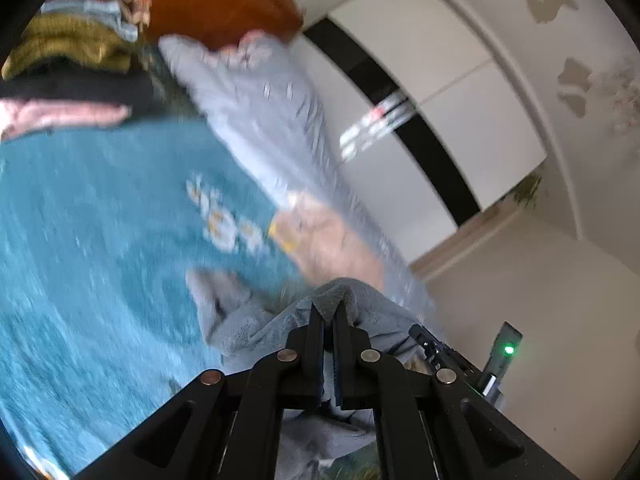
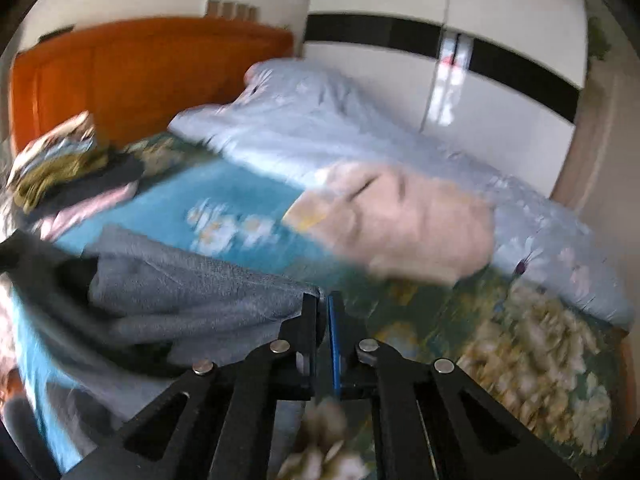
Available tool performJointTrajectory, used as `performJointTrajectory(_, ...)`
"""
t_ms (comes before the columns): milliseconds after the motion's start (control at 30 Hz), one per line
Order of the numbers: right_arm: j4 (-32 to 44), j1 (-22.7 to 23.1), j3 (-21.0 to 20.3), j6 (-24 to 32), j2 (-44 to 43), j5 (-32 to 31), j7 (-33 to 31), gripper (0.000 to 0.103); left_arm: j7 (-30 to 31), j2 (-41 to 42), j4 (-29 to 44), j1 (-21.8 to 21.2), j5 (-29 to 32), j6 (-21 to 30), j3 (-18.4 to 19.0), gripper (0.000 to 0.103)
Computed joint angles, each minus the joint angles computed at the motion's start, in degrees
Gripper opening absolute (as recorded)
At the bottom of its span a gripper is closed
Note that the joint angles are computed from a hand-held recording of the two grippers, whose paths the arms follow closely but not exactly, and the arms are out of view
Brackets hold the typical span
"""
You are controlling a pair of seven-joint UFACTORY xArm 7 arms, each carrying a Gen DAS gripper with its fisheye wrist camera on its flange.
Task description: Fold clothes
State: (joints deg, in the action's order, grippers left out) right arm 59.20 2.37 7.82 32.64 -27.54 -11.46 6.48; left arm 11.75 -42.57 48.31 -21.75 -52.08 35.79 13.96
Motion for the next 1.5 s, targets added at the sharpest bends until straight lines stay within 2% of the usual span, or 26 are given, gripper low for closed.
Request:
performJointTrajectory(167,9.5,-3.9,3.3,-4.7,5.0,-8.0,2.1,0.005,2.1,-3.1,3.3,-1.2,-0.6,-2.9,0.8,0.003)
performJointTrajectory(300,16.7,-8.8,8.9,-9.5,7.5,-20.2,8.2,0.005,3.7,-5.3,4.8,-3.7,-0.3,-5.4,1.7,0.003)
performJointTrajectory(400,21.6,-7.5,9.1,-11.2,10.3,-22.0,9.6,0.005,2.7,-6.2,4.3,-3.1,2.7,-5.8,1.6,0.004)
performJointTrajectory(533,23.4,-6.3,10.8,-8.1,13.8,-27.6,12.8,0.005,-2.0,-7.2,0.0,0.7,7.4,-3.6,2.1,0.003)
performJointTrajectory(600,22.3,-4.3,9.9,-5.0,15.2,-27.1,12.2,0.005,-4.4,-8.0,-2.7,2.5,8.6,-2.0,3.2,0.003)
performJointTrajectory(633,21.1,-2.9,8.2,-3.4,16.1,-24.1,10.4,0.005,-6.0,-8.4,-4.3,3.8,9.2,-0.9,3.7,0.0)
performJointTrajectory(767,17.9,-0.5,3.4,1.7,17.9,-18.5,10.5,0.005,-10.1,-9.7,-9.0,7.8,11.2,4.0,5.1,0.0)
performJointTrajectory(867,16.0,1.0,-0.6,4.1,18.2,-11.8,8.8,0.005,-10.4,-9.6,-10.7,8.2,10.5,5.4,5.9,0.0)
performJointTrajectory(1033,14.8,0.3,-2.7,2.7,17.4,-9.9,9.1,0.005,-10.0,-4.8,-9.9,6.9,7.5,6.1,5.8,0.002)
performJointTrajectory(1100,14.4,0.1,-2.7,1.2,16.2,-9.9,9.3,0.005,-9.3,-1.5,-8.3,6.2,6.1,6.5,5.7,0.008)
performJointTrajectory(1133,13.5,0.1,-2.3,-0.2,15.2,-10.5,9.6,0.005,-8.8,1.2,-6.7,5.7,5.0,6.1,5.7,0.019)
performJointTrajectory(1167,12.5,0.3,-2.1,-1.5,13.7,-10.5,8.9,0.005,-8.2,3.8,-5.1,5.3,3.8,5.9,5.5,0.039)
performJointTrajectory(1233,9.8,0.8,-1.5,-3.6,10.4,-10.4,6.7,0.005,-7.5,9.1,-1.7,4.9,1.4,5.9,5.2,0.055)
performJointTrajectory(1400,4.8,0.6,0.5,-6.5,3.8,-9.7,2.9,0.005,-11.9,22.3,6.4,5.9,-5.7,8.4,5.1,0.058)
performJointTrajectory(1500,3.1,0.8,0.4,-6.1,1.6,-7.3,0.9,0.005,-13.5,27.9,9.1,6.7,-13.4,10.1,5.3,0.059)
